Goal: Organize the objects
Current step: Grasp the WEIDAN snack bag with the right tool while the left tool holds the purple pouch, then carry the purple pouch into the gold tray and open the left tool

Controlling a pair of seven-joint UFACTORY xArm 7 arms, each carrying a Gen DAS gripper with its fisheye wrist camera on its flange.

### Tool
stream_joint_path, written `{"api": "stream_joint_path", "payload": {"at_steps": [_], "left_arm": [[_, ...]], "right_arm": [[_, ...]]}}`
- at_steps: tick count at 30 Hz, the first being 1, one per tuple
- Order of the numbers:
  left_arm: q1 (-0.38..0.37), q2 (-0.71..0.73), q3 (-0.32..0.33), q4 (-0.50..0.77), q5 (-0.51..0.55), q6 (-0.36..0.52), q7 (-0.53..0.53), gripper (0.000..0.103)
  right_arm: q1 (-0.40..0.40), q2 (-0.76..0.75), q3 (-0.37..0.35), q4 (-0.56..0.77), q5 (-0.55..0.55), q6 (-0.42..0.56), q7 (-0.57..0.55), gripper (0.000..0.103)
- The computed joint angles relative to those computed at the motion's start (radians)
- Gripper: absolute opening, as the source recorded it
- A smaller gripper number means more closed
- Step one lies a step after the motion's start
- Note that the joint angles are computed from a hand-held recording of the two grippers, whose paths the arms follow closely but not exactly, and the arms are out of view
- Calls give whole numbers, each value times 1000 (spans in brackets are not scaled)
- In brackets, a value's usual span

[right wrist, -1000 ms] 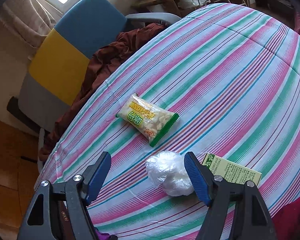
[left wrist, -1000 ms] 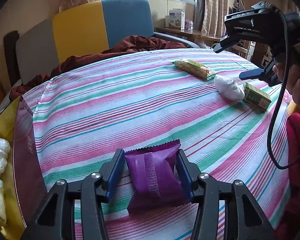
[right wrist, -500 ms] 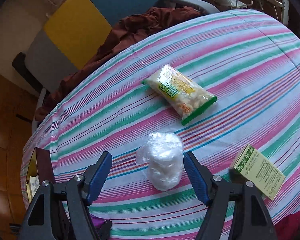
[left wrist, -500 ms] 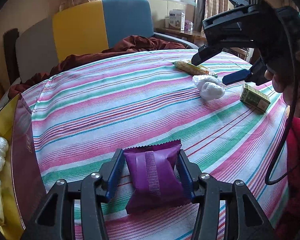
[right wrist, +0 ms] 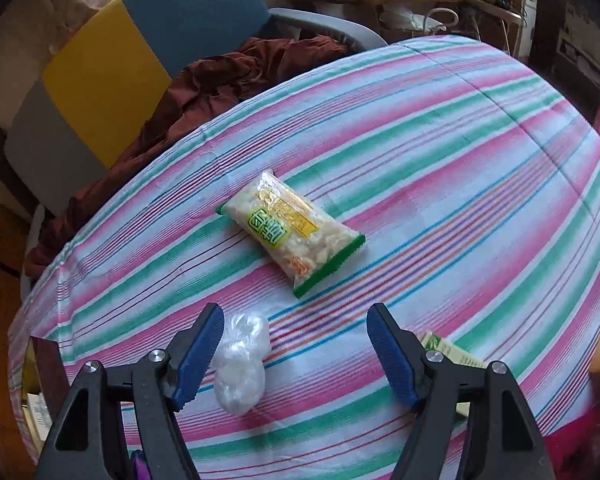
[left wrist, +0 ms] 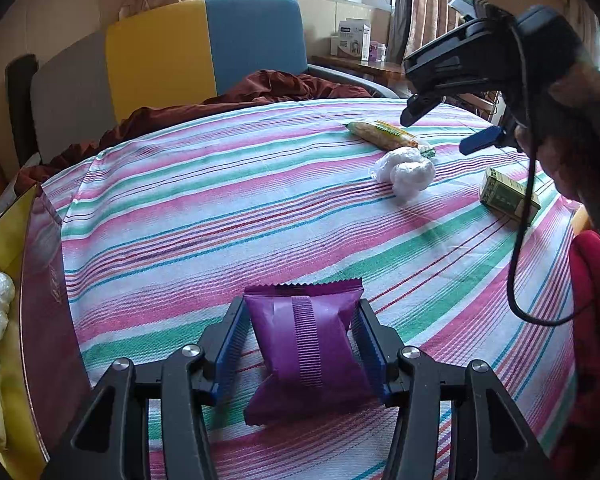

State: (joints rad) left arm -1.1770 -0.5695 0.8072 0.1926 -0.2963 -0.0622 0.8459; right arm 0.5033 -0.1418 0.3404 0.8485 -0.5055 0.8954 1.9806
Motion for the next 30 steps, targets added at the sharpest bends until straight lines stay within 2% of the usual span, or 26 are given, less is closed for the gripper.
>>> {"api": "stream_joint_path", "payload": {"at_steps": [2,4,6,10,12,13,17,18,24,30], "left_arm": [[-9,-5,14,2,-1,4,4,55],[-20,-9,29,6,-5,10,11,55],[-27,-13,39,8,-12,13,18,55],[-37,-23,57,8,-22,17,36,55],[-41,-25,61,7,-28,14,43,55],[-42,-26,61,6,-30,12,45,55],[-53,-26,69,8,-35,9,49,55],[-77,-18,94,20,-36,7,55,54],[-76,-19,93,21,-38,9,56,54],[-77,-19,94,21,-40,9,59,53]], "right_arm": [[-10,61,-23,57,1,46,-131,75],[-18,115,-55,92,23,43,-259,75],[-22,164,-77,129,34,71,-321,76],[-20,223,-112,161,56,64,-385,74],[-15,217,-120,146,41,-4,-383,51],[-10,227,-119,159,44,-11,-405,48],[38,297,-103,239,42,-14,-514,47],[52,308,-101,253,51,-16,-530,47],[134,318,-81,269,133,-33,-546,47],[209,322,-83,262,59,-31,-419,47]]}}
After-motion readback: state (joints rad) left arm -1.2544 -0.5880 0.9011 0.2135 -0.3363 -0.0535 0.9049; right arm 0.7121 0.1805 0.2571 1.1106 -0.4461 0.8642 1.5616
